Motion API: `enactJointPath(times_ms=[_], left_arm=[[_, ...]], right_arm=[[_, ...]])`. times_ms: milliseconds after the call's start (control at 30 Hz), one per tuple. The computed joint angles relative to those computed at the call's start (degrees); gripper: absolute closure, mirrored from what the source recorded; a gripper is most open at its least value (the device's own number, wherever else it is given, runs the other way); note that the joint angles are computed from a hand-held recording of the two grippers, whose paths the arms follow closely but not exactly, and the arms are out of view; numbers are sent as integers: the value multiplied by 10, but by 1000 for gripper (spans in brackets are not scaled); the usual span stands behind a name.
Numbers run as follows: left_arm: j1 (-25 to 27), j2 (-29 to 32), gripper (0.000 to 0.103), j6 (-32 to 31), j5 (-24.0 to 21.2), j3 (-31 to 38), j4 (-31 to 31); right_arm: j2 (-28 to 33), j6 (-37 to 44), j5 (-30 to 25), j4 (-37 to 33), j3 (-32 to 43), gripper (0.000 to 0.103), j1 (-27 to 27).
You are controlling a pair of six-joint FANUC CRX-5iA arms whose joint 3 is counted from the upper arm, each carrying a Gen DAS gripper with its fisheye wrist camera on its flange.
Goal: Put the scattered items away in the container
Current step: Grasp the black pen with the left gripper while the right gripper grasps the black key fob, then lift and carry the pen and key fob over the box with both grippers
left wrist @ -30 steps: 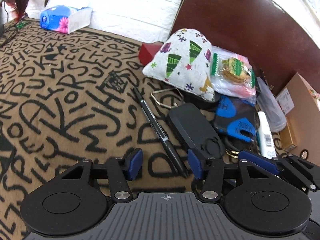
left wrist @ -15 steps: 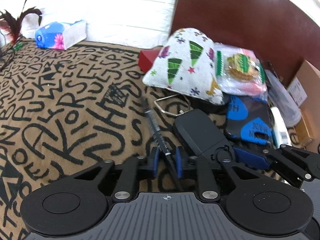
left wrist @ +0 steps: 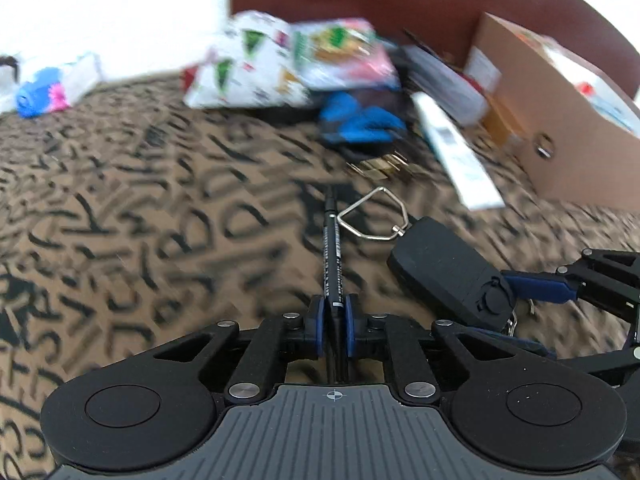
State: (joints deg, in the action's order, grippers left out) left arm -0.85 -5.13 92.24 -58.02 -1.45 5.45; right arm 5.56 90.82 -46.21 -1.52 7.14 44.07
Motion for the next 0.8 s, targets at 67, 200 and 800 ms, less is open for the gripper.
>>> enactJointPath(times_ms=[67,200,800], left_arm=[[-12,-5,95,8,-2,-2,-12],[-22,2,70,19,-1,7,-25],[-43,33,74,24,-17,48,-66]], right_arm=[[-21,-8,-8,3,-20,50,0],[-26,-34,-3,23,-30,46,6],[7,-37,14,40,-11,46,13]])
